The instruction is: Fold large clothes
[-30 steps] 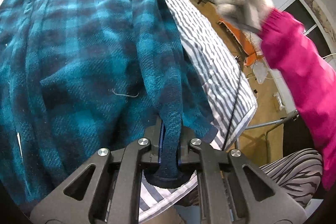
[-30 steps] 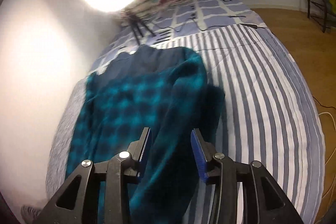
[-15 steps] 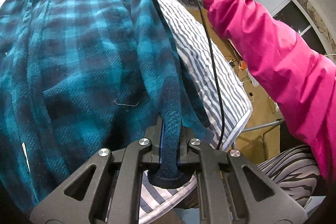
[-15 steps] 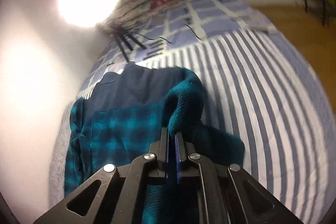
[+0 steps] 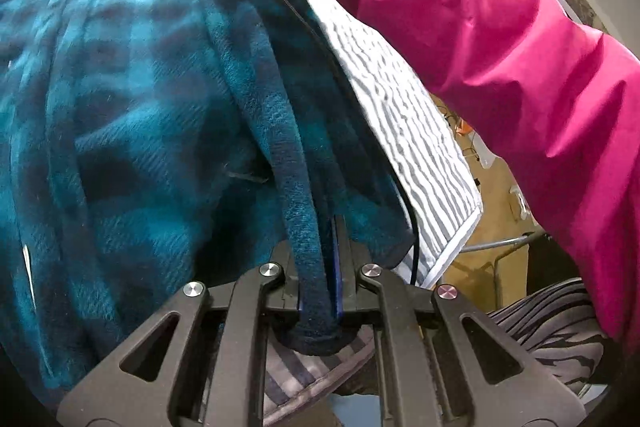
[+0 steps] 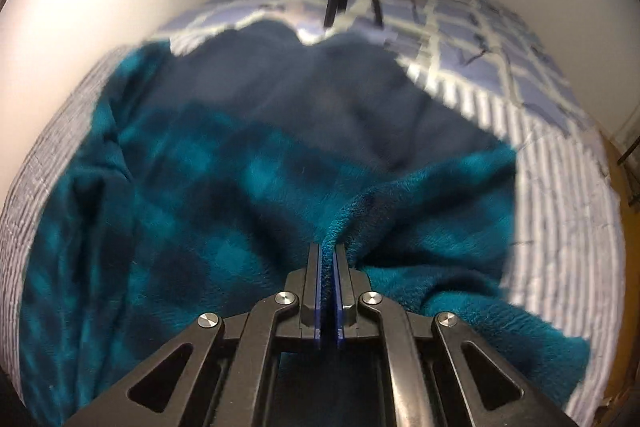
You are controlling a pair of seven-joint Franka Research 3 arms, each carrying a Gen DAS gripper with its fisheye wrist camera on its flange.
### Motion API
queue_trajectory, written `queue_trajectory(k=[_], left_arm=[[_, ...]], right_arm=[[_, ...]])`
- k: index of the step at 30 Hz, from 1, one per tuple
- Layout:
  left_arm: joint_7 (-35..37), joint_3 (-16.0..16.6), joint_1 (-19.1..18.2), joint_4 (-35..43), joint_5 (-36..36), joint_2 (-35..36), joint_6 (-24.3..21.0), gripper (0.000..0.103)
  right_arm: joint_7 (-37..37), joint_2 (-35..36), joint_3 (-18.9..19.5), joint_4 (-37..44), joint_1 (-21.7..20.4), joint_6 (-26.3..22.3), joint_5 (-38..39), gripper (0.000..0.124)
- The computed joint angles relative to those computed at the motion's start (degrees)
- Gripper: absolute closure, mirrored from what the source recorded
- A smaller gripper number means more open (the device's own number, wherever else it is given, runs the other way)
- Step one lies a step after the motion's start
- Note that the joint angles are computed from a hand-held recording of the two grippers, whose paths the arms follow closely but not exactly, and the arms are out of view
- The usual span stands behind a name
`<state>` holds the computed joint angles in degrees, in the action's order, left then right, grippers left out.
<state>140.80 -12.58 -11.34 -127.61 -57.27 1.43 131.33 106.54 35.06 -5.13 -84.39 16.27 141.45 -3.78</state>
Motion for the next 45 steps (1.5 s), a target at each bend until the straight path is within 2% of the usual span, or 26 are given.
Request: queue_trajectory(k=[2, 3, 4, 7, 9, 12, 13, 15, 16, 19, 21, 23, 24, 25, 26, 27, 28, 31, 33, 34, 35, 38, 39, 40, 42, 45], left_arm=[[-0.8, 0.1, 0.0, -0.5, 0.9, -0.9, -0.3, 0.084], [-0.9, 0.2, 0.0, -0.2, 1.0, -0.8, -0.7, 0.070], [-0.4, 0.5, 0.3, -0.4, 0.2, -1.3, -1.2, 0.061], [0.8, 1.3, 0.7, -1.1, -0.8, -3.1, -2.2, 0.059], [1.3, 1.9, 0.7, -1.6, -1.6, -4.2, -2.1, 0.059], [0.2, 2.9, 1.1, -1.0, -3.1, -4.3, -2.3, 0.059], [-0.2, 3.0, 1.2, -0.8, -3.2, -4.2, -2.1, 0.059], [-0.7, 3.1, 1.4, -0.8, -4.1, -4.6, -0.6, 0.059], [-0.8, 2.9, 1.2, -0.7, -4.1, -4.6, 0.4, 0.059], [-1.8, 2.7, 0.9, 1.0, -2.0, -3.7, 2.3, 0.059], [-2.7, 2.5, 0.9, 1.7, -1.5, -2.7, 1.8, 0.059], [-2.5, 2.2, 0.9, 1.5, -0.9, -2.4, 1.6, 0.059], [-2.0, 1.9, 0.6, 1.3, -1.0, -2.1, 2.1, 0.059], [-1.2, 1.5, 0.4, 1.2, -0.5, -1.7, 2.5, 0.060], [-0.9, 1.3, 0.3, 1.0, 0.0, -1.5, 3.0, 0.069], [-0.9, 1.1, 0.2, 1.0, 0.6, -1.1, 3.8, 0.100], [-2.3, 0.9, 0.1, 0.8, 1.9, -0.6, 4.9, 0.103], [-4.7, 1.0, 0.7, 0.4, 1.6, 0.2, 5.8, 0.103], [-5.5, 1.1, 1.3, 0.0, 1.0, 0.3, 5.8, 0.103], [-5.4, 1.0, 1.5, -0.4, 0.9, 0.0, 6.3, 0.103], [-5.1, 1.0, 1.6, -0.8, 0.5, -0.4, 6.8, 0.103], [-4.4, 1.3, 1.8, -1.6, -1.2, -1.5, 6.2, 0.103], [-4.0, 1.4, 1.8, -1.8, -1.7, -1.8, 6.0, 0.103], [-3.6, 1.5, 1.7, -2.0, -2.2, -2.2, 5.8, 0.103], [-3.4, 1.8, 1.7, -1.8, -2.7, -2.4, 5.4, 0.103], [-3.7, 2.3, 1.9, -1.5, -3.7, -2.3, 4.8, 0.103]], right_arm=[[-2.0, -3.4, 2.7, -4.3, -2.8, 4.1, 4.9, 0.100], [-3.3, -5.5, 3.8, -7.0, -4.0, 6.7, 7.4, 0.098], [-4.5, -8.4, 4.8, -10.4, -5.2, 9.6, 10.1, 0.096], [-4.7, -17.0, 4.2, -19.7, -5.5, 14.1, 13.1, 0.096], [-0.6, -21.2, 1.6, -24.1, -3.8, 13.8, 8.8, 0.096], [5.6, -25.4, 0.1, -29.7, -4.1, 13.4, 4.8, 0.094], [8.7, -26.6, -0.3, -31.7, -4.5, 13.4, 3.6, 0.089], [8.6, -27.3, 0.8, -33.6, -6.6, 14.9, 6.9, 0.087], [6.1, -27.5, 2.0, -35.0, -8.1, 16.9, 11.7, 0.086], [4.4, -26.4, 3.1, -35.3, -9.1, 18.0, 16.1, 0.086], [1.6, -25.3, 4.2, -34.8, -9.5, 18.7, 18.7, 0.093], [-1.2, -24.5, 4.9, -34.3, -9.3, 19.3, 19.8, 0.114], [-0.1, -24.1, 4.0, -33.8, -8.4, 18.9, 17.4, 0.118], [2.0, -23.8, 2.7, -33.6, -7.1, 18.5, 13.7, 0.119], [5.0, -23.3, 1.0, -33.0, -5.8, 17.7, 8.9, 0.120], [9.1, -22.5, -1.0, -32.1, -4.4, 15.7, 3.7, 0.121], [14.2, -21.4, -3.1, -30.9, -3.4, 12.2, -1.1, 0.121], [15.9, -20.6, -2.6, -31.0, -5.2, 10.3, -2.6, 0.120], [19.0, -20.9, -3.4, -30.4, -4.0, 8.1, -7.9, 0.115], [20.5, -21.1, -3.5, -29.7, -3.6, 6.4, -10.2, 0.100], [23.7, -21.8, -4.1, -29.3, -2.7, 4.9, -13.8, 0.091], [30.5, -24.9, -3.8, -30.3, -2.1, 5.0, -22.6, 0.095], [30.2, -26.1, -2.9, -31.3, -2.4, 7.9, -23.9, 0.097], [26.7, -26.7, -1.1, -31.9, -3.4, 10.7, -21.9, 0.102], [20.9, -26.5, 1.3, -31.5, -4.4, 12.1, -18.0, 0.104], [16.0, -24.9, 2.8, -29.9, -4.1, 11.7, -15.3, 0.107]])
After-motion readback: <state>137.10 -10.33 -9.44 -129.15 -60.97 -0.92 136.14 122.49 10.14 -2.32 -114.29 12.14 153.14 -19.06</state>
